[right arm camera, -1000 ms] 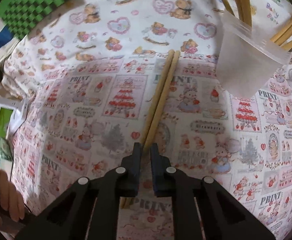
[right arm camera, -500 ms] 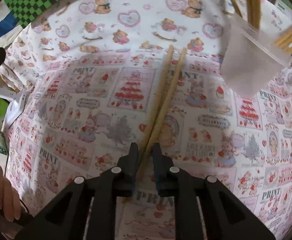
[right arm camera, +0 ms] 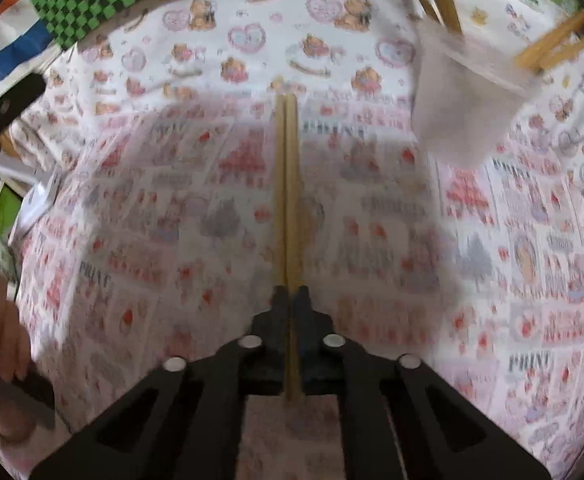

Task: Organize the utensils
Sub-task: 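Close the right tool on the loose wooden chopsticks, then lift the chopsticks upright with the right tool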

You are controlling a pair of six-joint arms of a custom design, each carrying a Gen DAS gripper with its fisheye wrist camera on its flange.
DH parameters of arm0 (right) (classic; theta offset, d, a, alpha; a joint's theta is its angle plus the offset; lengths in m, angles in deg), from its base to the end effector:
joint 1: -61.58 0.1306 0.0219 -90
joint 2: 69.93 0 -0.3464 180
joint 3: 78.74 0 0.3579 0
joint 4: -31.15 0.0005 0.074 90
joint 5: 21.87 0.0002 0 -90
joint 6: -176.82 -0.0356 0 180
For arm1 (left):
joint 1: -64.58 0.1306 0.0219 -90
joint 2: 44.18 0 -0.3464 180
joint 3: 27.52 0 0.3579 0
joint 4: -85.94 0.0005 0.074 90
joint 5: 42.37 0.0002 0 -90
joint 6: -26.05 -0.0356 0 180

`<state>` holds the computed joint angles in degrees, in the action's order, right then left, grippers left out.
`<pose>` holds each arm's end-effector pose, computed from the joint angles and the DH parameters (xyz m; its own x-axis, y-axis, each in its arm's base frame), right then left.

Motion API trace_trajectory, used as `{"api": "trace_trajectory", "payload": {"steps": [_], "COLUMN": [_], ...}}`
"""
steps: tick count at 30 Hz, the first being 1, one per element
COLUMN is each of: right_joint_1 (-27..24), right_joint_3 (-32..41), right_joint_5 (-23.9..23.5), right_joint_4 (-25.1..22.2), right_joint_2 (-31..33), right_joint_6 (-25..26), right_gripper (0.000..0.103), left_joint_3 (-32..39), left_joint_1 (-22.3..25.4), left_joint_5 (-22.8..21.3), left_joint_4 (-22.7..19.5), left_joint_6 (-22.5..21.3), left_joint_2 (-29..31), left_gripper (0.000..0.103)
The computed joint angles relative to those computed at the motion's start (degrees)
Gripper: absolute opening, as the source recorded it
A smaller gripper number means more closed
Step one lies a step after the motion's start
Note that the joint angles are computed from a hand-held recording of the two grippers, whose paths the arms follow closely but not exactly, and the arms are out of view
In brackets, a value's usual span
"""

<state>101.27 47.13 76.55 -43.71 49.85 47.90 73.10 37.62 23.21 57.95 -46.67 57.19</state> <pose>0.4570 0.3719 0.3673 -0.9293 0.0363 -0.3675 -0.0091 0.9926 0.1213 0.4889 -0.2327 0.4142 -0.4359 -0.0817 -0.8963 -0.0416 0.9966 -0.0706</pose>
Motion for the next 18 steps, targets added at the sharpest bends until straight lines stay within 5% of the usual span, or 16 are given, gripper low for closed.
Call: {"api": "trace_trajectory", "payload": {"steps": [6, 8, 18], "right_joint_1": [0.1, -0.2, -4.1], "right_joint_3": [-5.8, -4.7, 13.4], "right_joint_5": [-3.7, -1.7, 4.6], "right_joint_4": [4.3, 5.4, 3.3], "right_joint_2": [-4.0, -3.3, 8.2], "right_joint_6": [0.1, -0.4, 1.8], "right_gripper": [0.003, 0.003, 0.018], "left_joint_3": [-0.4, -0.5, 1.5], "left_joint_1": [-0.2, -0.2, 0.6], "left_joint_5": [-0.7, -1.0, -0.9], "left_joint_4": [0.8, 0.9, -1.8], "left_joint_6": [-0.3, -0.4, 0.7], "left_joint_2": [-0.3, -0.2, 1.8], "left_gripper": [0.102, 0.102, 0.102]}}
